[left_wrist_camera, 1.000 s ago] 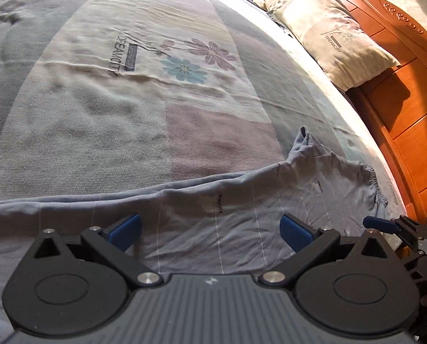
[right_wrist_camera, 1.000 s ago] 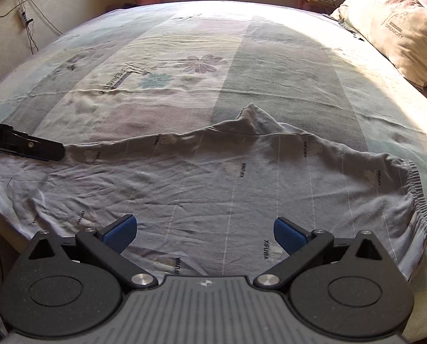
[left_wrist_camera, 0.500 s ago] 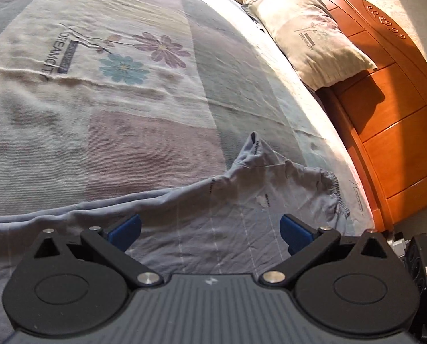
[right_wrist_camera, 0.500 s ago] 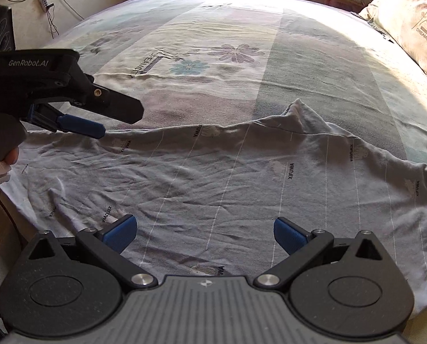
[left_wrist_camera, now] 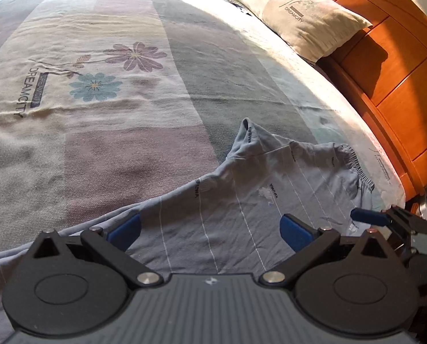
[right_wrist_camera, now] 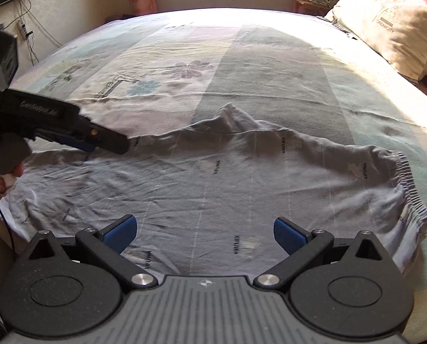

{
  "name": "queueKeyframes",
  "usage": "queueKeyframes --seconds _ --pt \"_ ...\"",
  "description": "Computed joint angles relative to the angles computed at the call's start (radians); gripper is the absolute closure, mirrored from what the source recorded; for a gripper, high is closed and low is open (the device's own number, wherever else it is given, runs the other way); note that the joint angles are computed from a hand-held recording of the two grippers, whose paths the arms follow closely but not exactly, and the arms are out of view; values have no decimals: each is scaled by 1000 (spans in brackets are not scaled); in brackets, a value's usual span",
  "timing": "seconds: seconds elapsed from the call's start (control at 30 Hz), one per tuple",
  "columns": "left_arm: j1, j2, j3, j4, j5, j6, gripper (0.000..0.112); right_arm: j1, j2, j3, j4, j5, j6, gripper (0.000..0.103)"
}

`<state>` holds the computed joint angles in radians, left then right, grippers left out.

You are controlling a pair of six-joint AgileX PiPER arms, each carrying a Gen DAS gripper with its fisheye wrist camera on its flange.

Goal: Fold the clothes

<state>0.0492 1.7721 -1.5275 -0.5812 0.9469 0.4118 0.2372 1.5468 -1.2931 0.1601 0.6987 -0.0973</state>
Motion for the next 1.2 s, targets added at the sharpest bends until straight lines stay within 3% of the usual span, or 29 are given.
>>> queueKeyframes --seconds 0.1,0.27,0.43,0.63,0.83,1.03,1.2 --pt "-2 -112 122 105 -67 25 10 -99 -21 25 -21 -40 46 0" --pt "15 -215 240 297 -75 -79 10 -219 -34 84 -34 -56 107 0" --pt "71 -299 364 390 -112 -139 10 -248 -84 154 103 -41 -8 0" --pt "249 -339 429 236 -78 -11 10 -147 -95 126 102 -38 -2 0" --pt "494 -354 372 106 -19 138 10 -47 -96 83 34 -12 35 0" --pt "801 -248 252 -49 107 267 10 8 -97 52 0 35 85 0" --pt "918 -116 177 -75 169 246 10 78 -74 24 -54 50 130 0"
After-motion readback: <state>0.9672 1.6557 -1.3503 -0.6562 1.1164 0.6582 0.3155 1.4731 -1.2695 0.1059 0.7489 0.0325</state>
